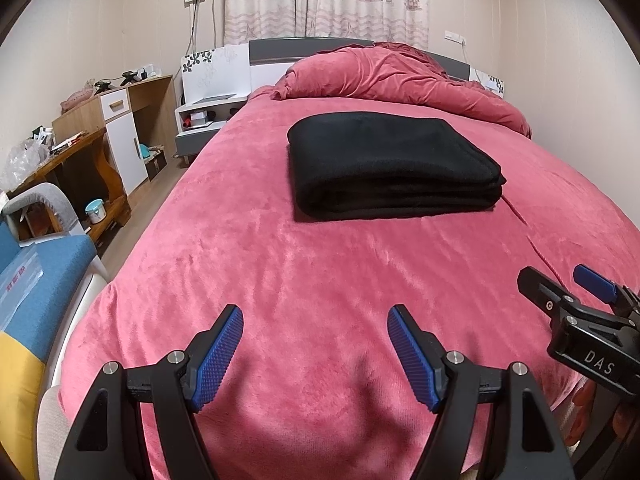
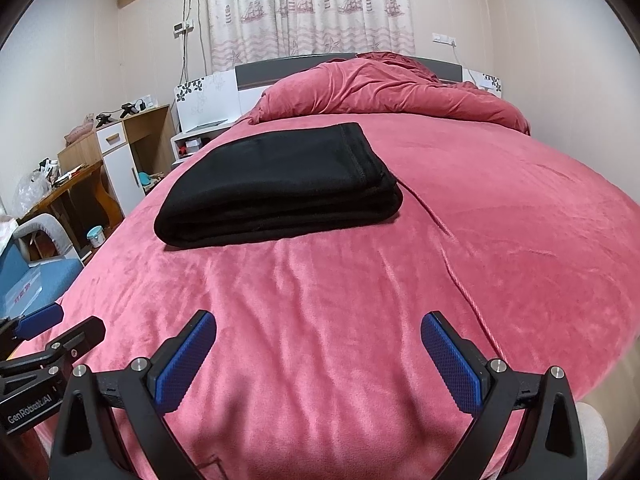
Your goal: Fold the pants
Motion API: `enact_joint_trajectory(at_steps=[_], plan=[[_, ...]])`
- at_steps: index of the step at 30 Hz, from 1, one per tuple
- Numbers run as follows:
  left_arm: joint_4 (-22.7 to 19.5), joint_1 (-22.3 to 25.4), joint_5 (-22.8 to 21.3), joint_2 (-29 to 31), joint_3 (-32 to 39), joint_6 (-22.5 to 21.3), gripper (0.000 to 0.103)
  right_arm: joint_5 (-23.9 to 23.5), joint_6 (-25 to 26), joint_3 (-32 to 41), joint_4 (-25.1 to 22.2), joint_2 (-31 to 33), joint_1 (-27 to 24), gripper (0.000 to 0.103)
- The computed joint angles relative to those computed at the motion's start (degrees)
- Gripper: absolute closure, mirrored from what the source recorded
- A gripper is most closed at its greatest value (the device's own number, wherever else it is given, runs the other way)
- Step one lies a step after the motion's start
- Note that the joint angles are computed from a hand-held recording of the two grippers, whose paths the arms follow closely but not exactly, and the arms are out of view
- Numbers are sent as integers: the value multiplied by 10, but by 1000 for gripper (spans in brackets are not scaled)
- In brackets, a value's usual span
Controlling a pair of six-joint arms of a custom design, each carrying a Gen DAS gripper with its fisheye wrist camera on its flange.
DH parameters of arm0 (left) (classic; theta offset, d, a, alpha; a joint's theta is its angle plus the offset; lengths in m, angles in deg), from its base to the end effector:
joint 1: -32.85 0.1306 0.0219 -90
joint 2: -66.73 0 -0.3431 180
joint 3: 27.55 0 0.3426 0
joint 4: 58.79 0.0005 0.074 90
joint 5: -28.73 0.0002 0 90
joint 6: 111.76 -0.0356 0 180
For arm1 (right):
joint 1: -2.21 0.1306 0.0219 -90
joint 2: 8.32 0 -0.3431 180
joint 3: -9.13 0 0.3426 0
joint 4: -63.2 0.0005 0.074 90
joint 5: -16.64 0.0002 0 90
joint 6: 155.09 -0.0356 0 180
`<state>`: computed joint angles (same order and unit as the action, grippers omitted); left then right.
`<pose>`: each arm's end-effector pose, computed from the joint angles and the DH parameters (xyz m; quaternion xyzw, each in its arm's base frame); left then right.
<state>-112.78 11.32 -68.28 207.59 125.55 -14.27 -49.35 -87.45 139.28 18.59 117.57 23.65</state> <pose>0.6565 -0.2549 0.3469 0.0865 0.9072 -0.0482 0.4089 0.6065 0.2221 0.3649 0.0945 0.8870 -0.0220 0.4514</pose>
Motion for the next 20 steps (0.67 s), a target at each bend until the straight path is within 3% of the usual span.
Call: enact_joint_trajectory(at_steps=[6, 20], plan=[[-5, 0, -3, 4, 5, 2, 27, -4, -1, 4, -2, 3, -1, 0], [-68, 2, 0, 52, 84, 10, 27, -21, -13, 35, -30, 29, -7, 0]])
